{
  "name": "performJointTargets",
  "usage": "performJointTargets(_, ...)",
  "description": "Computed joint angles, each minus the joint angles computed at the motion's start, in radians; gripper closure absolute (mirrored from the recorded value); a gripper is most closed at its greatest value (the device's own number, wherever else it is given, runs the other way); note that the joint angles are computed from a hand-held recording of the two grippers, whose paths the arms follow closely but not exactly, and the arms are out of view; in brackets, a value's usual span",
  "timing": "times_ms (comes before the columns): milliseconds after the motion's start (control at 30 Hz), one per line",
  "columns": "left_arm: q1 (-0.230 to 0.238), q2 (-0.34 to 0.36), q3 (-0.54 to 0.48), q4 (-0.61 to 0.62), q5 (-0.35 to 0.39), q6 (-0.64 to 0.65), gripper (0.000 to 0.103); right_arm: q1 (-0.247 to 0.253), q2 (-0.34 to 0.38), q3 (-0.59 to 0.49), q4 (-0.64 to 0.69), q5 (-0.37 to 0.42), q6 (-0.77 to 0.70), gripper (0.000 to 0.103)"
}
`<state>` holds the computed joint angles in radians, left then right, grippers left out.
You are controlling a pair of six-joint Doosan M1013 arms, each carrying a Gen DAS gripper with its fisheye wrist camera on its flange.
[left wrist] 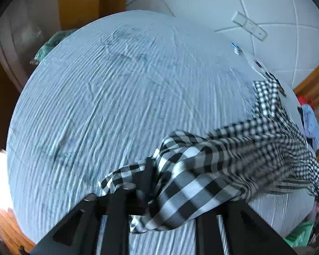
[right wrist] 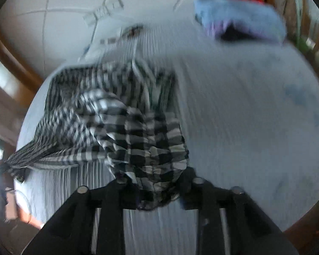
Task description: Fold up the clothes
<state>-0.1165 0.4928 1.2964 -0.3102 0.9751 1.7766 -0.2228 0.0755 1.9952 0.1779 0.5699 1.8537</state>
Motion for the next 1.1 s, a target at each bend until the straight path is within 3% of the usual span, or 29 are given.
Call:
performJointTargets(67, -0.008, -0.018, -0.016, -0.035, 0.008, 0.039, 0.040, 0.008, -0.004, -0.013, -0.021, 0.049, 0.010, 0.032)
performJointTargets(167, -0.018, -0.037, -0.044, -0.105, 0.011, 0.107, 0.027, -0.003, -0.028, -0.019, 0.011, 0.054, -0.054, 0.027)
performJointTargets(300, -0.032, -0.038, -0.108, -0.173, 0.034, 0.145, 0.025, -0.011, -0.054, -0.043, 0.004, 0.012, -0.050, 0.026)
performJointTargets(433, -0.041, -0.034, -0.137, -0.095, 0.035, 0.084, 0.024, 0.000, -0.061, -0.069, -0.060, -0.033, -0.022, 0.026)
performJointTargets(567, -0.049, -0.010, -0.165, -0.055, 0.049, 0.045, 0.024, -0.003, -0.043, -0.096, -0.037, -0.061, -0.029, 0.026)
performJointTargets(700, -0.082, 0.058, -0.225, -0.090, 0.068, 0.066, 0.024, 0.018, 0.038, -0.171, -0.118, 0.001, 0.060, 0.026)
performJointTargets(900, -0.165, 0.200, -0.367, -0.106, 0.140, 0.059, 0.024, 0.027, 0.132, -0.242, -0.040, 0.045, 0.038, 0.026)
performJointTargets(1100, -0.237, 0.319, -0.506, -0.039, 0.208, 0.033, 0.025, 0.038, 0.178, -0.270, 0.017, 0.081, 0.006, 0.026)
